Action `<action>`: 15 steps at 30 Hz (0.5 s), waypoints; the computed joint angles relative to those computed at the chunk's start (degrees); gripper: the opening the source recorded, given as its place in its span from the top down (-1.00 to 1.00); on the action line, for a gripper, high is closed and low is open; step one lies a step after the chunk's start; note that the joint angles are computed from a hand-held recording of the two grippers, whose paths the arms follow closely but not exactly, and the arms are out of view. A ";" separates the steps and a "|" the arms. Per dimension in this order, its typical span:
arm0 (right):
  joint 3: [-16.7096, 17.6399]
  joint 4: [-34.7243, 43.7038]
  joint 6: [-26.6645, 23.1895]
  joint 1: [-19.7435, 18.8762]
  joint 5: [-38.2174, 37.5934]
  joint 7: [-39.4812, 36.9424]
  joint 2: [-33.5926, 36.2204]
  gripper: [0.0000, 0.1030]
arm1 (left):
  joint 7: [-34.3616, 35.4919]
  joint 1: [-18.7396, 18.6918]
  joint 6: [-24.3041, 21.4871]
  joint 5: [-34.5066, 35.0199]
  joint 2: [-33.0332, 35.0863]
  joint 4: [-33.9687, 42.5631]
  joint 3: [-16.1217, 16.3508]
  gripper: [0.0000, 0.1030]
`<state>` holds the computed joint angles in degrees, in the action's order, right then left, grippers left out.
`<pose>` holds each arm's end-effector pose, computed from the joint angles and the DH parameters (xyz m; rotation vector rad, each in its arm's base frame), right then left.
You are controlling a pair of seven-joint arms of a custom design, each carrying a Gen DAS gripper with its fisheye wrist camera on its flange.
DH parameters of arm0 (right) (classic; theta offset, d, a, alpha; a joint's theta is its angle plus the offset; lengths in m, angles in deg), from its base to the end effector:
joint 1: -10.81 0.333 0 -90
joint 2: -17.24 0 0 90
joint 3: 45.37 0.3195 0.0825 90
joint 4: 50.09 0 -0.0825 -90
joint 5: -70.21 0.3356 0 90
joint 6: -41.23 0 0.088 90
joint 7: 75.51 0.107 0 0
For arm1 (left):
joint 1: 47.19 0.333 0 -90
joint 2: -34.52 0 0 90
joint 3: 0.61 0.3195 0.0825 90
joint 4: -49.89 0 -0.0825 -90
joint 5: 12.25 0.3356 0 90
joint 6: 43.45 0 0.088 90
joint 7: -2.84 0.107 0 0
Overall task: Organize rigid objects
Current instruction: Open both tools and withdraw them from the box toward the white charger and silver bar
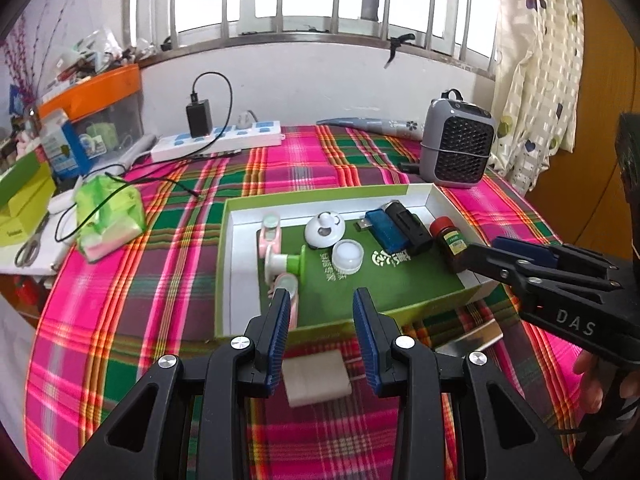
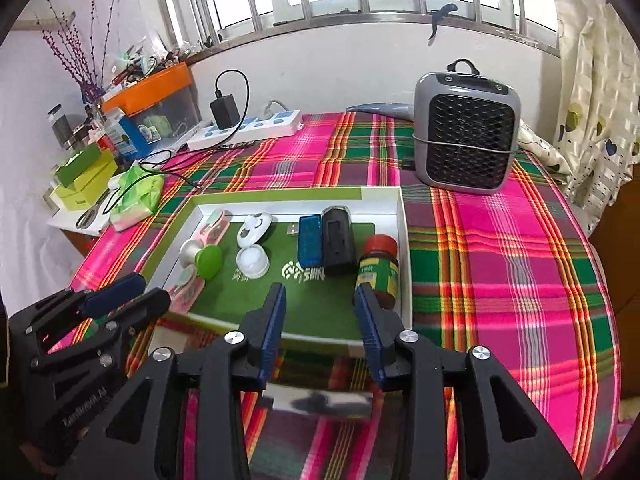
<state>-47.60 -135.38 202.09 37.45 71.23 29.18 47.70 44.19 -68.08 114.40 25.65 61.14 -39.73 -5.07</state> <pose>0.6432 0.2984 0.4821 -1.8318 1.5460 -0.4331 0.6150 -0.3074 0.4796 -1.6774 1.8460 -0.8362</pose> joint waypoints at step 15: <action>3.55 -13.64 6.37 -3.35 3.67 -3.04 -6.37 0.23 | -3.07 4.21 6.39 -1.79 -6.77 -13.52 -0.51 0.39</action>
<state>-44.05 -149.02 208.46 34.10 74.90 26.14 41.32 41.12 -63.86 120.79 23.85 54.37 -53.25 -5.58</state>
